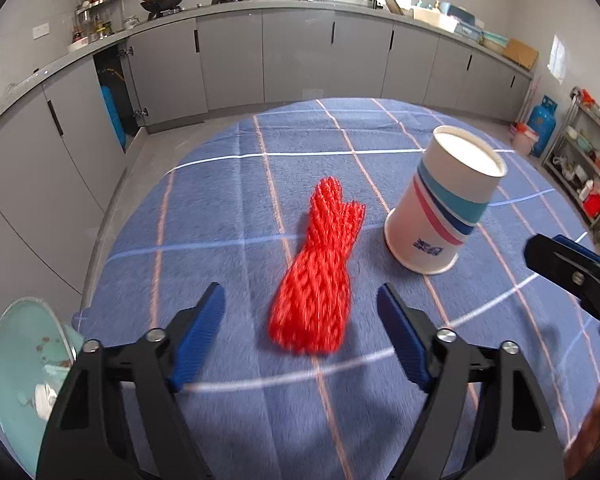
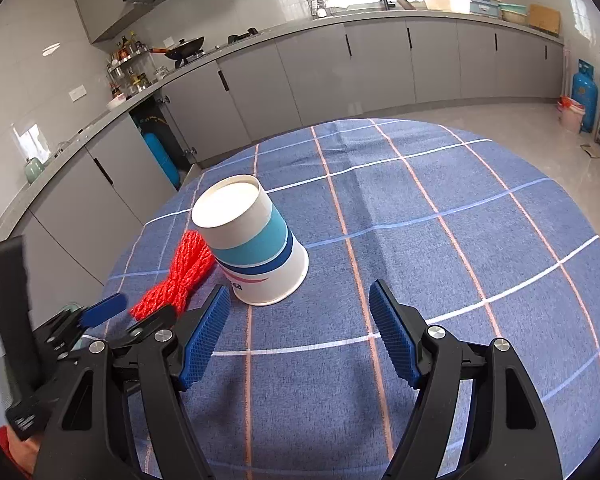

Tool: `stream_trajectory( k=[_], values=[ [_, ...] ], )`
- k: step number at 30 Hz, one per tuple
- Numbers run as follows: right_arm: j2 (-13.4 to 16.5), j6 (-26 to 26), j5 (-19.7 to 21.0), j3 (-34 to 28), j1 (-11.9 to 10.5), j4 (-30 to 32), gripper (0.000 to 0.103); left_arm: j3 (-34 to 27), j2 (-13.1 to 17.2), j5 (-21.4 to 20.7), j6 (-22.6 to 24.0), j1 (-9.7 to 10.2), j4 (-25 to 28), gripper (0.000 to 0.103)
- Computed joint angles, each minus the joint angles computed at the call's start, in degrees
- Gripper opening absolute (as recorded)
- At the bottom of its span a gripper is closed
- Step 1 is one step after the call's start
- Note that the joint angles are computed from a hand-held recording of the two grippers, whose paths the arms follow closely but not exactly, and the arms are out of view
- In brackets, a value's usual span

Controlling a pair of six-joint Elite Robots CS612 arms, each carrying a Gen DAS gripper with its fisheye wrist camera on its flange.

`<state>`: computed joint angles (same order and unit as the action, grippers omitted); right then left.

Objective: Collect trash
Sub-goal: 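Grasp the red mesh net with the left tool while the right tool grasps the white paper cup, then carry the red mesh net and paper cup over the teal bin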

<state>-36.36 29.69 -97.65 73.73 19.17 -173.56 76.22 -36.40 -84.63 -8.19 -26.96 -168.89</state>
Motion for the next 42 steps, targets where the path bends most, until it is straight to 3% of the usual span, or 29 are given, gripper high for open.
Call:
stream_trajectory(
  k=[2,7,9,15,22,23,25,42],
  values=[
    [0.38,-0.60,1.07,-0.77,-0.13,0.40,0.072,-1.32,0.68,-0.01,-0.40,0.18,1.73,0.067],
    [1.60,-1.65,1.85,-3.32,-0.16,0.76,0.081,-3.84,1.81,-3.29,-2.13,0.98,4.77,0.030],
    [2.10,-2.05,1.58,-4.37,-0.12,0.90,0.081,-3.50,1.68,-3.77,-2.80,1.24,3.69,0.026],
    [4.40,-3.28,1.39,-9.32,0.11,3.66,0.081,0.06,-0.19,-1.41,-6.39,1.53,-0.19,0.024],
    [6.86,-5.09,-3.22,-13.65,1.13,6.95,0.080,3.74,-2.37,3.72,-6.83,1.22,-2.88,0.024],
    [7.06,-5.30,-3.86,-13.97,1.19,7.29,0.078,4.20,-2.66,4.08,-6.94,1.18,-3.12,0.024],
    [7.20,-5.13,-4.28,-14.15,1.16,8.19,0.061,5.02,-3.16,4.40,-7.15,1.17,-3.51,0.024],
    [1.19,-2.66,-4.22,-2.96,2.93,-1.48,0.058,12.41,-7.19,4.30,-8.65,0.98,-9.35,0.025]
  ],
)
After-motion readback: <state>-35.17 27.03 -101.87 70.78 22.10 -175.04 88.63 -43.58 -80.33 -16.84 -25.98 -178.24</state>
